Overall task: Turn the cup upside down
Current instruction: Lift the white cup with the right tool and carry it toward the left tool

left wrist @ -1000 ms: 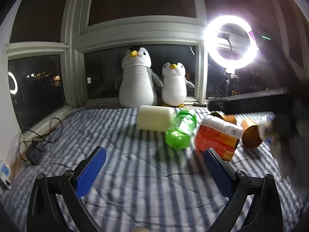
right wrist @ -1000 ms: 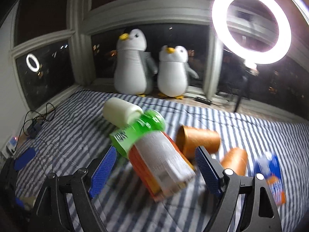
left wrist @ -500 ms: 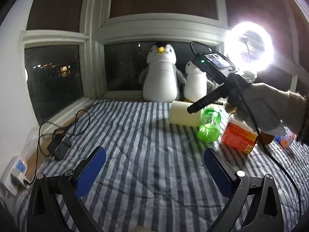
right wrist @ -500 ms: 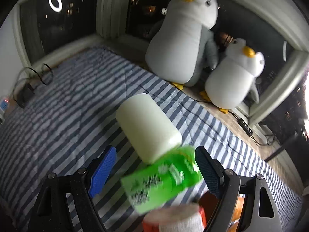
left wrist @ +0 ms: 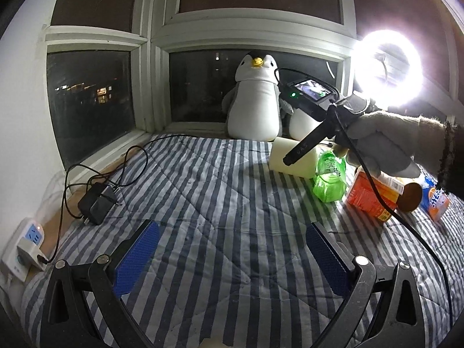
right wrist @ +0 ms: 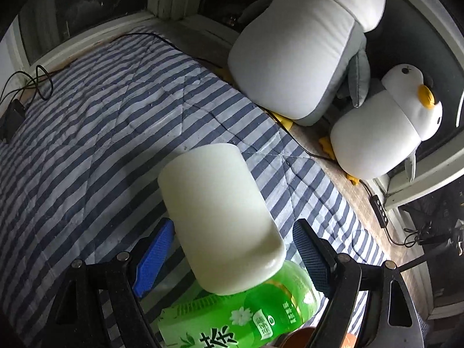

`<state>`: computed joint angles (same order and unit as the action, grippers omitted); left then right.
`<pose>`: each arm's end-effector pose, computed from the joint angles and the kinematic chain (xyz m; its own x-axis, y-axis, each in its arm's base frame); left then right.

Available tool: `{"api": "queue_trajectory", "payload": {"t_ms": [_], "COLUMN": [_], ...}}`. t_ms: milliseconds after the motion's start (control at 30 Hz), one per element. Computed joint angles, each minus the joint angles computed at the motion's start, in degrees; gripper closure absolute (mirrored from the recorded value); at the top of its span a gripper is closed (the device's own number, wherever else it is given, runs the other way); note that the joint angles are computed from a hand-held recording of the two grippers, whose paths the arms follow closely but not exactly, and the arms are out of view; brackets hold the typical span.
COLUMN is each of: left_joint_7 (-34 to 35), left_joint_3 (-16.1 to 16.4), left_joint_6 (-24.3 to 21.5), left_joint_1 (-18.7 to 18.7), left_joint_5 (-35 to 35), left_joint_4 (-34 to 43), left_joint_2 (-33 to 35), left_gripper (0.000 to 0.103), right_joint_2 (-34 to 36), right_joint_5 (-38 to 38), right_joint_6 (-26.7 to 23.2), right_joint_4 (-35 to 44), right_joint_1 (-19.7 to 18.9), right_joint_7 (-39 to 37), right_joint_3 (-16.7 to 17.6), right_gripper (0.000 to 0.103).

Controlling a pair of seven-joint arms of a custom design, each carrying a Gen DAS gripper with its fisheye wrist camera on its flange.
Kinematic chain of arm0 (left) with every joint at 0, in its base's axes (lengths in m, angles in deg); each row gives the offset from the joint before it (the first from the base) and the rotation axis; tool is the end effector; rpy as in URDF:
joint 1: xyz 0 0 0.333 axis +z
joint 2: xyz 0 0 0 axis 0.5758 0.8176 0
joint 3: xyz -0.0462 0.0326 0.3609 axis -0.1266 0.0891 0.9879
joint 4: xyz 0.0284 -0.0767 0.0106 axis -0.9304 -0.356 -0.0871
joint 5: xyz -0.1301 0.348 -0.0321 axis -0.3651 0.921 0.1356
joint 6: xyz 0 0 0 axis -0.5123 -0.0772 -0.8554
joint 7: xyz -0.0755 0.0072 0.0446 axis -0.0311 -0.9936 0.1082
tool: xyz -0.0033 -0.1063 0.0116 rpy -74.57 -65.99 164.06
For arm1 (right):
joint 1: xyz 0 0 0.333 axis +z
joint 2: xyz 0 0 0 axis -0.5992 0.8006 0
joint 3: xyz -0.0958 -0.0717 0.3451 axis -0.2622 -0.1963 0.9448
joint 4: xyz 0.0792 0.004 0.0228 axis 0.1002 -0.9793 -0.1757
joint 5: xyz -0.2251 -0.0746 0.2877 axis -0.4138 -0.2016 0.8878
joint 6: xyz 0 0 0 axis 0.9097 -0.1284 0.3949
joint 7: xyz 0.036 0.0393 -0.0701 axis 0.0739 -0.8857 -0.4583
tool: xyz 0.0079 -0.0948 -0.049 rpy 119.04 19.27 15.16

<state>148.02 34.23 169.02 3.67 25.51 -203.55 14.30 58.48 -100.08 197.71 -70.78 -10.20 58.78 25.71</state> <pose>0.5072 -0.2451 0.5122 -0.3680 -0.9294 0.0272 -0.4674 0.1596 -0.8695 0.7349 0.2882 0.5145 0.2401 -0.9185 0.3142 -0.8446 -0.3572 -0.3988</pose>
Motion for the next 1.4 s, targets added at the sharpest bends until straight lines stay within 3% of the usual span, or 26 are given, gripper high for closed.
{"api": "queue_trajectory", "payload": {"t_ms": [200,367,533,600,833,1133,1233,1400], "left_joint_7": [2.5,3.9,11.7,14.9,16.6,5.1,2.5,3.2], "left_joint_3": [2.7,3.2,5.7,6.2,1.1,-8.3,-9.9,-10.6], "left_joint_6": [-0.8,-0.6,-0.6,-0.3,0.8,1.2,0.9,0.5], "left_joint_1": [-2.8,-3.4,-7.1,-8.0,-3.0,6.7,7.8,7.1], "left_joint_5": [-3.4,-5.6,-14.3,-18.0,-19.4,-7.4,-4.8,-5.2], "left_joint_4": [0.5,0.5,1.6,2.0,0.5,-4.6,-5.5,-5.4], "left_joint_2": [-0.2,-0.5,-0.6,-0.7,-2.2,-3.4,-3.6,-3.4], "left_gripper": [0.001,0.001,0.001,0.001,0.001,0.001,0.001,0.001], "right_joint_2": [4.8,5.2,3.5,1.1,-11.5,-25.1,-28.6,-31.3], "right_joint_5": [-2.8,-2.8,-2.3,-2.4,-1.2,-2.8,-5.8,-2.8], "right_joint_6": [-7.3,-7.3,-4.6,-1.6,10.0,20.9,24.6,28.1], "right_joint_4": [7.6,8.8,6.6,3.1,-16.5,-41.9,-47.5,-51.4], "right_joint_1": [2.2,2.4,2.9,3.6,5.0,4.1,3.9,1.0], "right_joint_7": [-3.6,-2.1,0.2,0.7,7.3,18.6,25.3,27.9], "right_joint_3": [-1.2,-1.5,-0.7,-0.2,2.4,6.2,6.6,8.9], "right_gripper": [0.023,0.027,0.029,0.029,0.033,0.042,0.042,0.044]}}
